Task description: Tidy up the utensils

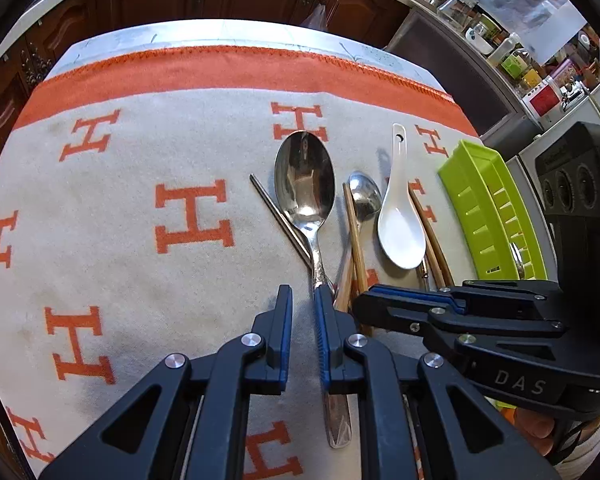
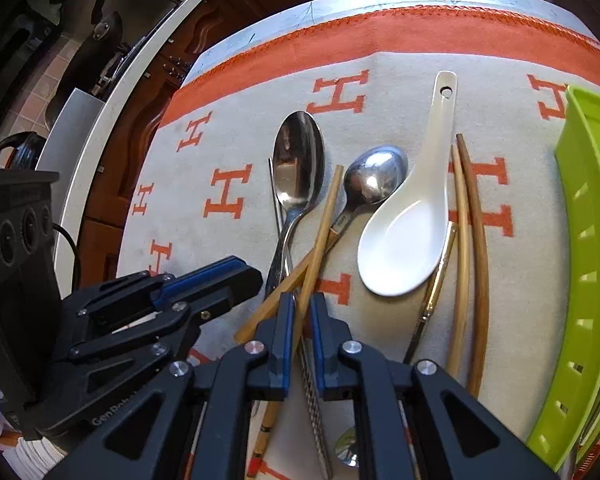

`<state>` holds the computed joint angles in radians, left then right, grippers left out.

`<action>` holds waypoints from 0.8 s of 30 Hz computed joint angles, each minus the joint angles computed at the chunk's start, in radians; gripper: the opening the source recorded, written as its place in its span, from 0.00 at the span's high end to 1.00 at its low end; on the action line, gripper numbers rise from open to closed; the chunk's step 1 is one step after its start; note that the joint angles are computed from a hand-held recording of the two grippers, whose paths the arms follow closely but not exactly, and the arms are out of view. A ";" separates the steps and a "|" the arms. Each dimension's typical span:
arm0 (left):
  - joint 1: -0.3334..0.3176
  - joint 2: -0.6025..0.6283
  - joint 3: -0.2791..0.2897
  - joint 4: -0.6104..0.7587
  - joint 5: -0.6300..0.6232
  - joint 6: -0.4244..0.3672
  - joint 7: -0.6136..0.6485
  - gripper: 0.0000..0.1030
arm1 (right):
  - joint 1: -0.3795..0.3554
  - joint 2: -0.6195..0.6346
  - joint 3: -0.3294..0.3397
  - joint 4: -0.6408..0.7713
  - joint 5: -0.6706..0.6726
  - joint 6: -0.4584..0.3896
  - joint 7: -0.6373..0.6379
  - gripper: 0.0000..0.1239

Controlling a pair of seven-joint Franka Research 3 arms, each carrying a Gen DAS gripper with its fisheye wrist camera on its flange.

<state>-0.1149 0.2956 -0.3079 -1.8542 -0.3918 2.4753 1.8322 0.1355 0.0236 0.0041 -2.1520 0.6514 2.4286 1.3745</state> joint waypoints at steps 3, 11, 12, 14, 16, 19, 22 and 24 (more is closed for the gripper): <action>-0.001 0.014 0.000 0.015 0.002 -0.020 -0.010 0.91 | 0.003 -0.014 0.000 -0.018 -0.021 0.034 0.012 0.95; -0.016 0.032 -0.003 0.038 0.030 -0.019 -0.037 0.91 | -0.004 -0.076 -0.015 -0.078 0.018 0.063 -0.014 0.95; -0.016 0.033 -0.002 0.040 0.036 -0.024 -0.041 0.91 | -0.003 -0.079 -0.015 -0.081 0.018 0.065 -0.013 0.95; -0.034 0.031 0.006 0.037 0.075 -0.003 -0.077 0.89 | -0.003 -0.091 -0.017 -0.092 0.019 0.066 -0.010 0.95; -0.045 0.029 0.014 0.036 0.112 0.003 -0.112 0.86 | -0.002 -0.107 -0.018 -0.105 0.014 0.066 -0.005 0.95; -0.059 0.026 0.021 0.036 0.160 0.006 -0.165 0.84 | 0.001 -0.139 -0.017 -0.126 -0.002 0.074 0.005 0.95; -0.053 0.010 0.018 0.017 0.171 0.005 -0.190 0.93 | 0.003 -0.182 -0.023 -0.153 -0.004 0.082 0.002 0.95; -0.048 -0.007 0.016 -0.011 0.170 0.018 -0.193 0.94 | 0.005 -0.209 -0.026 -0.169 -0.006 0.092 0.002 0.95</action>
